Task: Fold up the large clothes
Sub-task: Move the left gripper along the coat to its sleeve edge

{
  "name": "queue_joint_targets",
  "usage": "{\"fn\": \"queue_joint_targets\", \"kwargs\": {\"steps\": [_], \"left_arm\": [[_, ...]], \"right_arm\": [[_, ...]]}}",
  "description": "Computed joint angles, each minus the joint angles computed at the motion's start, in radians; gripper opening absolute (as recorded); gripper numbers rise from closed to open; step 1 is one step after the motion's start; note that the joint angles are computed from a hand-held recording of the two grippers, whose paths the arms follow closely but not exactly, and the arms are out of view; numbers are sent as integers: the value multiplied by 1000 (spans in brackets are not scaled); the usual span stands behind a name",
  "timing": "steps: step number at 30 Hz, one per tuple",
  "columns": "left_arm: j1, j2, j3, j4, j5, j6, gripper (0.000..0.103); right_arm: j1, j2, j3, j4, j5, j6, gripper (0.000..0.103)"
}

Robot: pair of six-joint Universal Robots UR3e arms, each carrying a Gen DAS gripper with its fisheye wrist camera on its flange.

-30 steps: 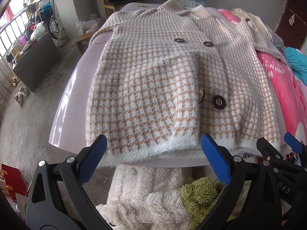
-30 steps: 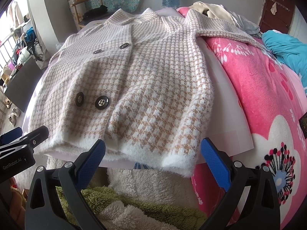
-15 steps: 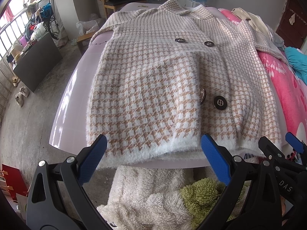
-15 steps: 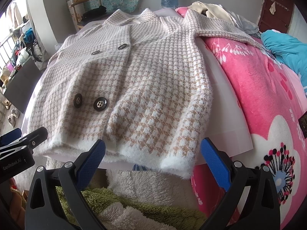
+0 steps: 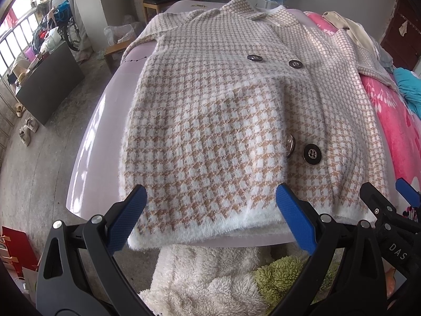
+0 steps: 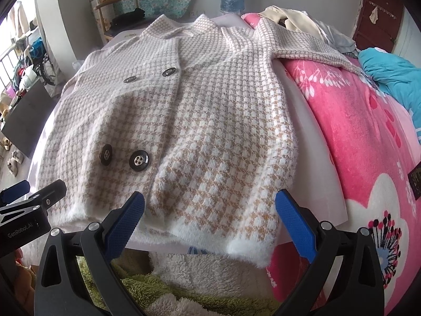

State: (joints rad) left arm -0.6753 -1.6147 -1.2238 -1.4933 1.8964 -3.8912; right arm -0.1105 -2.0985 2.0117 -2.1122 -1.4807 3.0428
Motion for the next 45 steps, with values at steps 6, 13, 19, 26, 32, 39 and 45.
{"fn": "queue_joint_targets", "kwargs": {"steps": [6, 13, 19, 26, 32, 39, 45], "left_arm": [[51, -3, -3, 13, -20, 53, 95], [140, 2, -18, 62, -49, 159, 95], [213, -8, -1, 128, -56, 252, 95], [387, 71, -135, 371, -215, 357, 95], [560, 104, -186, 467, -361, 400, 95], [849, 122, -243, 550, -587, 353, 95], [1121, -24, -251, 532, -862, 253, 95]], "right_arm": [[92, 135, -95, -82, -62, 40, 97], [181, 296, -238, -165, -120, 72, 97], [223, 437, -371, -234, -105, 51, 97], [251, 653, -636, -248, -12, -23, 97], [267, 872, -934, -139, 73, -39, 97], [301, 1116, -1276, 55, 148, -41, 97], [325, 1257, -1477, 165, 157, -58, 97]]}}
